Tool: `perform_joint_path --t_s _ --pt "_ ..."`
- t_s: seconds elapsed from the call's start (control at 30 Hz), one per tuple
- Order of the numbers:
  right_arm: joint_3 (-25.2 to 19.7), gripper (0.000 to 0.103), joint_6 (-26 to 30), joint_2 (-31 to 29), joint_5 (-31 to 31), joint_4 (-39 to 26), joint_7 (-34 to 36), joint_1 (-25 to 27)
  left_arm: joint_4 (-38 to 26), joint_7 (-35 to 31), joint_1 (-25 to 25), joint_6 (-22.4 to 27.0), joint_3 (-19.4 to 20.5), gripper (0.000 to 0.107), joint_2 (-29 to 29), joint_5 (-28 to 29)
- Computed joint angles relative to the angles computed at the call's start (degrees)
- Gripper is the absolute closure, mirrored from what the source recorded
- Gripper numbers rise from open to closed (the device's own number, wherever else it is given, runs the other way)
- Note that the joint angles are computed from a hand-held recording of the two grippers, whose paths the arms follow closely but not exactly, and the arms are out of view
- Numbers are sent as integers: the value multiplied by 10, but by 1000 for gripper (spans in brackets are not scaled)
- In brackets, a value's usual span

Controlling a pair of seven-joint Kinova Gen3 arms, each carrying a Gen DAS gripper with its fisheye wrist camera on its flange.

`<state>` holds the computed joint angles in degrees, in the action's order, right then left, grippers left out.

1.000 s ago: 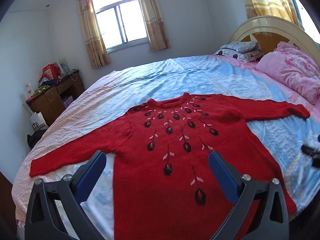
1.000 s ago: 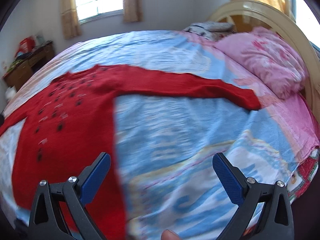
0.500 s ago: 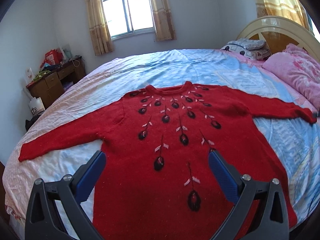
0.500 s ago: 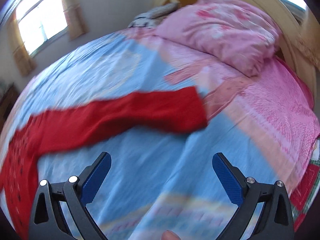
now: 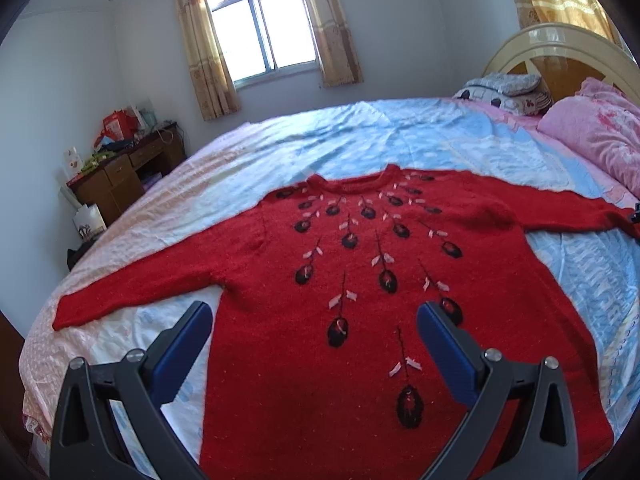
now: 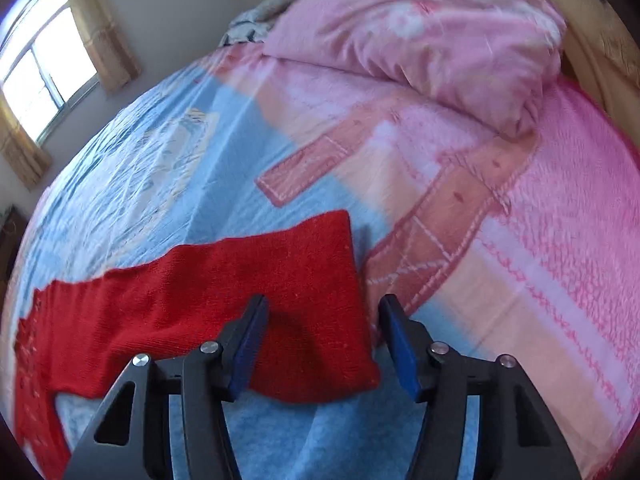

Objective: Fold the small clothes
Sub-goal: 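Grasp the red sweater's sleeve cuff with the right gripper and lift it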

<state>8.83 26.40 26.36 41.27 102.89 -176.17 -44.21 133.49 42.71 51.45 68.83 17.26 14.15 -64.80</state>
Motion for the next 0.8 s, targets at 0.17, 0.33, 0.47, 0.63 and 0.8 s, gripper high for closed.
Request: perform_joint_path --t_s 0.17,0.33,0.47,0.63,0.8 --pt "-25 94 -37 -13 -19 9 57 29 2 0 -4 -11 -1 4 -1 0" --pt "4 94 -27 -37 8 3 39 -14 13 19 6 5 4 4 -10 3" --pt "4 94 -13 -66 57 -14 -2 -41 26 38 4 10 8 4 -23 6" --pt "-31 95 44 -85 123 -82 -14 -68 48 68 -2 6 16 4 -40 7" --pt "-85 95 96 -77 156 -159 22 -81 66 85 -7 -4 24 4 -50 9"
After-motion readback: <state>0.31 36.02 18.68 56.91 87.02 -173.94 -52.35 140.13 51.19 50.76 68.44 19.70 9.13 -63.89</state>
